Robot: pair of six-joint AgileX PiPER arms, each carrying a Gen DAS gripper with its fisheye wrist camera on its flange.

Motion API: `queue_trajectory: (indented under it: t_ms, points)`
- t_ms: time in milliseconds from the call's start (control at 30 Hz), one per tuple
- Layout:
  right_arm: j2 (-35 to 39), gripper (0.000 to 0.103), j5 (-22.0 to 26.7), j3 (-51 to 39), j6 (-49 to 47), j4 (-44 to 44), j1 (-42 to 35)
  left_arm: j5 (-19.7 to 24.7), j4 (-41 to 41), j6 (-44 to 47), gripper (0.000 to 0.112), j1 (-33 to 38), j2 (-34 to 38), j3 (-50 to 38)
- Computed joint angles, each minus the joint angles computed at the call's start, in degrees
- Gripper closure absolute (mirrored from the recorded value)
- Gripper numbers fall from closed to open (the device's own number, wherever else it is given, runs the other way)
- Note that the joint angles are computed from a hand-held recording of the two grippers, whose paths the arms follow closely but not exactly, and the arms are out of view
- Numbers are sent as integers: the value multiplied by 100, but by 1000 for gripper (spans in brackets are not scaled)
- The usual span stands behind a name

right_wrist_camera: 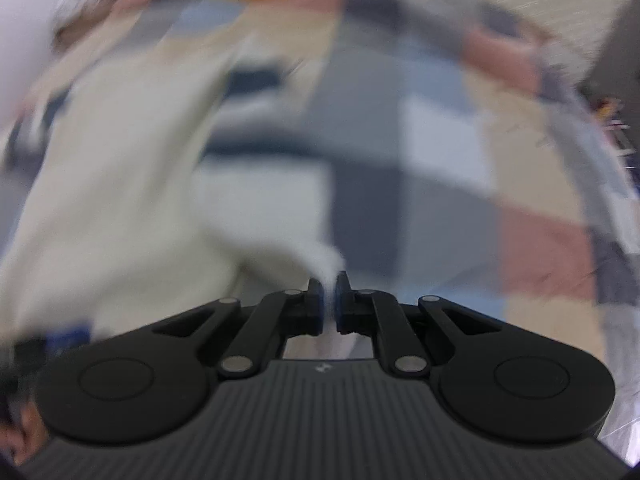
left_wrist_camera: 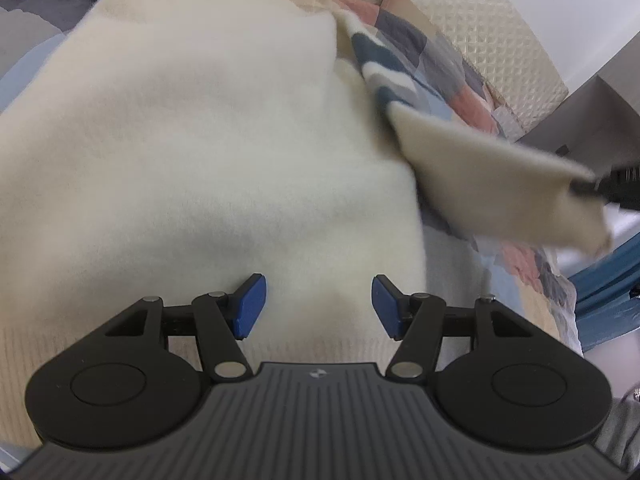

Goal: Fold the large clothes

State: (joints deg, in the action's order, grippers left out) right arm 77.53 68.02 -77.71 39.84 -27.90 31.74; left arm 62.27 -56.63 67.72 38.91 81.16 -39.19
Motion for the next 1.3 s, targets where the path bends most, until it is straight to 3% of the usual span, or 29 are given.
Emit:
queue_trajectory:
  t_ms: [133,367,467,733,800,900,1067,1133,1200,1233,1300]
  points:
    - [101,94,-613,-441,-245,-198,-1266,49,-224,299,48,137,-96,55]
    - [1541,95,-1217,-1983,71,-1284,-2562,45,-519,625,48,237,-234,94]
    - [2267,95,-1340,-2738,54,-1133,-3149,13,-549,758,48,250,-266,102]
    - [4558,95,-1438,-4314,-457,-127,-4454,-506,-831,599,48,-648,80,-326]
    - [4863,94,-1630,-4246,-323,137,-4623,-722,-831,648,48,-863,150,-385]
    - [5073,94,-2311,-3843,-206,386,-4854,-991,-832,741,48,-1088,331,-456]
    - [5073,91,-3136,-3316,-705,1084,-5122,-1059,-845,713,48,-1174,565,-539]
    - [5054,84,-3244,-3273,-1041,1610,-5255,-1066,-852,696,48,-1184,554,-539]
    - [4813,63,-3399,-2935,-1064,1793,-5337,-1119,-907,751,48,-1213,518,-499]
    - [4685,56,-3535,-2748,-1007,1813,-5382,-1157,-953,829,48,-1222,457,-432]
    - [4322,37,-4052,-2192,-1265,2231,-5549,-1220,-1000,941,48,-1233,333,-291]
